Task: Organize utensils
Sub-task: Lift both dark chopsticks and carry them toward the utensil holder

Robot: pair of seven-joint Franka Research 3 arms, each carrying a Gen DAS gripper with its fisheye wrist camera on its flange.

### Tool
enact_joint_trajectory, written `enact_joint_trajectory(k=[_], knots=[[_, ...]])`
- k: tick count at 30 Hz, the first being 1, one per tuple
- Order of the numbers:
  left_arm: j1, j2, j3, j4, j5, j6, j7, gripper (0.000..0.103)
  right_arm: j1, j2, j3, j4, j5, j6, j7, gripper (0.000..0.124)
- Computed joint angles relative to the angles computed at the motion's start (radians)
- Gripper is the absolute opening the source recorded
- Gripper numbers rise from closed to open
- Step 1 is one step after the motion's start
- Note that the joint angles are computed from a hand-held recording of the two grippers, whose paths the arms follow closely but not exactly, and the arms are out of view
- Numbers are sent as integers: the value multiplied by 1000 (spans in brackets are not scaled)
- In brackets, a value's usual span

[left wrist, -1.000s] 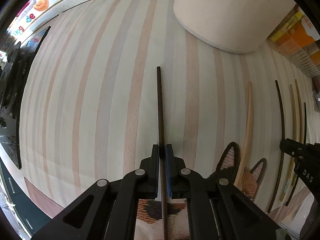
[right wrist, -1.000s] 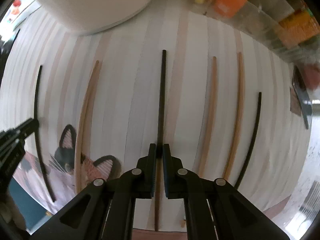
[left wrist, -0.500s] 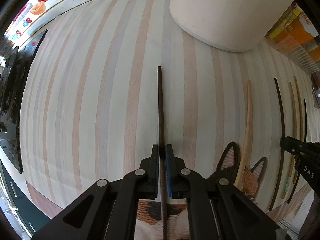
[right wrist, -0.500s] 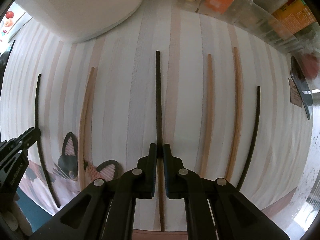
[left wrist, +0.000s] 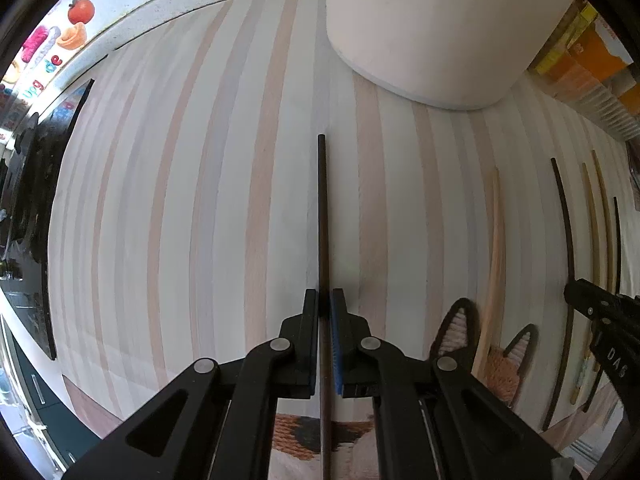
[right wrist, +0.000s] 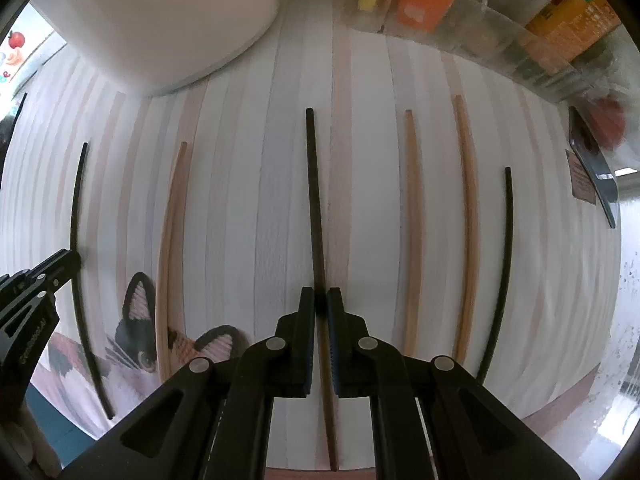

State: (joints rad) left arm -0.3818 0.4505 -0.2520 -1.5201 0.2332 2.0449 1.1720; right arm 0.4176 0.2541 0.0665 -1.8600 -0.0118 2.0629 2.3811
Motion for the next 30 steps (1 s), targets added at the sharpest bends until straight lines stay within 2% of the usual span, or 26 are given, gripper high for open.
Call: enact_joint_trajectory(k=[7,15,21,24,28,30], knots=[[25,-94,-8,-92,-17,71,18,3,-31,-129,4,-194,82,183,51,6],[60,-222,-18,-175,-80,160,64,3,-51,-235,27,-265,67,255,39,6],[81,-327,-17,-178,-156,241,74,3,-75,-326,37,-285,65,312,43,6],[85,-343,-17,-118,-192,284,81,3,-95,-365,40,-256,45,349,50,6],[89,-294,-18,40,-228,316,107,2,-123,-363,39,-146,8,386,36,6],[83,-229,-21,163,-232,305,120,3,-137,-362,37,-104,-18,411,30,6]])
